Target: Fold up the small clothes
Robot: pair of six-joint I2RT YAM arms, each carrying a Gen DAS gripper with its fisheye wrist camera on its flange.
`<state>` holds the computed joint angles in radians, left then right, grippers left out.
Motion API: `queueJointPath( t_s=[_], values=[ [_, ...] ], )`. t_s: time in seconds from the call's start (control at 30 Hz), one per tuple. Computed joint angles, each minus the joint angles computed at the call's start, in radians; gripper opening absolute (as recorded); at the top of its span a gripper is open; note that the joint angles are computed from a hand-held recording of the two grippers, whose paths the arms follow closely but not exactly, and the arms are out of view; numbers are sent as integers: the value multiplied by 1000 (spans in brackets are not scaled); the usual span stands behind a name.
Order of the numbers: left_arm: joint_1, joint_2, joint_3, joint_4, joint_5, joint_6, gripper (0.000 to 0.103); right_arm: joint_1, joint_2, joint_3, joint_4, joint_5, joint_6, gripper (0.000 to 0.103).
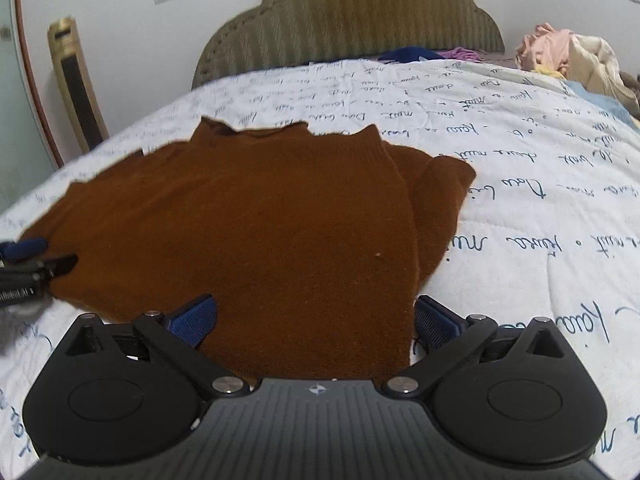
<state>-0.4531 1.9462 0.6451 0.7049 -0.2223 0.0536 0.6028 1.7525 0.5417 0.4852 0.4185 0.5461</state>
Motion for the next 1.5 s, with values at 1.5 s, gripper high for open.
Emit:
queueJointPath(
  t_s=[1.5],
  values=[
    [-1, 30, 48, -22, 25, -112, 92, -182, 29, 7, 173, -158, -97, 103]
  ],
)
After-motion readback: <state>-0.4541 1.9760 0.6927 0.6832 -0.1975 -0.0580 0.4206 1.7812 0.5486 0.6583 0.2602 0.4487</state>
